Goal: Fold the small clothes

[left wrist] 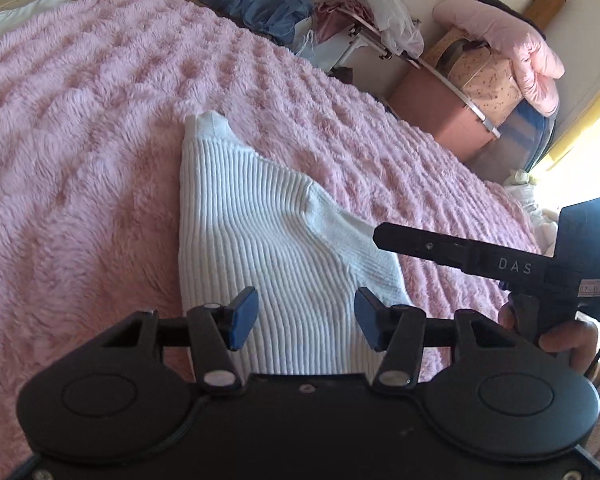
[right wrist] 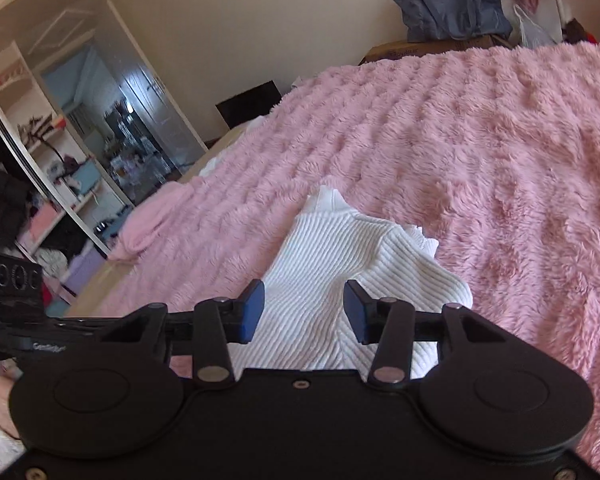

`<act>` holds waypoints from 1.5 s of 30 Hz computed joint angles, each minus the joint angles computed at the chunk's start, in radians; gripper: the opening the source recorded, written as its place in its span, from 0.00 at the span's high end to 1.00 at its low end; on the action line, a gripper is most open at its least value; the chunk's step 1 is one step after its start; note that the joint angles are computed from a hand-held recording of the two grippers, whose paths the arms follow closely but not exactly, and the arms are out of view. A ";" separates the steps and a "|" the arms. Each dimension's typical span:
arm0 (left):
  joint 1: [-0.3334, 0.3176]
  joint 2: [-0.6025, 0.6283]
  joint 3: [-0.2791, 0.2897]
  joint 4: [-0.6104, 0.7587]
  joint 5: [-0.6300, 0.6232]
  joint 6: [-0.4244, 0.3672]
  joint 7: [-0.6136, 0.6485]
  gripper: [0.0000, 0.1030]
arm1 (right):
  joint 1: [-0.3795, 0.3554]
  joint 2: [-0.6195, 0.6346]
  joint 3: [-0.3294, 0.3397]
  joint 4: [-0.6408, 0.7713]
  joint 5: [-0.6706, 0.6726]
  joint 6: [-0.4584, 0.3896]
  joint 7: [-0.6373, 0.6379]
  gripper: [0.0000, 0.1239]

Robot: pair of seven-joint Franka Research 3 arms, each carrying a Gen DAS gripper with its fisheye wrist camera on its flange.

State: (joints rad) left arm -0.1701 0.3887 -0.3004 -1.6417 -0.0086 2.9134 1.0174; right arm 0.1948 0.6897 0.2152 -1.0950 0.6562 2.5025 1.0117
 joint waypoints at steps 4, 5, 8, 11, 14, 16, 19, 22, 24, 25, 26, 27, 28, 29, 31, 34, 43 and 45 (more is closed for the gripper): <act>-0.046 0.015 0.050 -0.011 0.082 -0.005 -0.056 0.46 | 0.075 0.005 -0.085 -0.034 -0.132 0.070 0.081 0.64; -0.029 0.017 0.032 -0.019 0.066 0.008 -0.047 0.45 | 0.089 0.008 -0.107 -0.041 -0.173 0.078 0.106 0.64; 0.055 0.036 -0.060 -0.034 -0.033 0.035 0.017 0.44 | 0.071 0.022 -0.104 -0.044 -0.215 0.052 0.133 0.65; 0.032 0.049 -0.037 -0.021 -0.024 0.032 0.010 0.44 | 0.032 0.036 -0.067 -0.044 -0.184 0.048 0.122 0.66; -0.039 0.052 0.040 0.004 0.057 0.007 -0.041 0.44 | 0.029 0.035 -0.062 -0.051 -0.181 0.058 0.120 0.66; -0.066 0.041 0.071 0.008 0.097 -0.007 -0.081 0.45 | 0.039 0.020 -0.065 -0.069 -0.187 0.079 0.129 0.65; -0.103 -0.003 0.114 -0.018 0.166 -0.015 -0.149 0.45 | 0.009 -0.054 -0.008 -0.178 -0.123 0.180 0.045 0.64; -0.108 -0.066 0.113 -0.084 0.203 0.004 -0.194 0.45 | -0.024 -0.140 0.045 -0.290 -0.042 0.231 -0.081 0.64; -0.110 -0.107 0.107 -0.138 0.220 0.028 -0.221 0.45 | -0.050 -0.190 0.087 -0.360 0.029 0.252 -0.206 0.64; -0.114 -0.122 0.106 -0.156 0.231 0.031 -0.236 0.45 | -0.059 -0.208 0.102 -0.386 0.064 0.254 -0.270 0.64; -0.127 -0.138 0.113 -0.175 0.250 0.029 -0.267 0.45 | -0.064 -0.222 0.112 -0.407 0.091 0.250 -0.323 0.64; -0.123 -0.145 0.103 -0.187 0.251 0.030 -0.270 0.45 | -0.061 -0.229 0.111 -0.419 0.106 0.243 -0.354 0.64; -0.117 -0.149 0.090 -0.198 0.243 0.034 -0.265 0.45 | -0.042 -0.231 0.091 -0.425 0.096 0.238 -0.354 0.65; -0.116 -0.149 0.084 -0.202 0.242 0.029 -0.268 0.45 | -0.008 -0.228 0.055 -0.425 0.066 0.243 -0.326 0.66; -0.117 -0.141 0.076 -0.197 0.241 0.010 -0.270 0.45 | 0.054 -0.213 -0.012 -0.428 -0.009 0.285 -0.256 0.66; -0.130 -0.120 0.083 -0.183 0.261 -0.031 -0.291 0.45 | 0.047 -0.197 -0.014 -0.431 -0.019 0.293 -0.230 0.71; -0.136 -0.079 0.090 -0.162 0.289 -0.058 -0.296 0.44 | 0.039 -0.194 -0.005 -0.457 -0.035 0.314 -0.237 0.72; -0.137 -0.068 0.091 -0.156 0.293 -0.058 -0.300 0.44 | 0.040 -0.190 -0.006 -0.453 -0.036 0.311 -0.219 0.72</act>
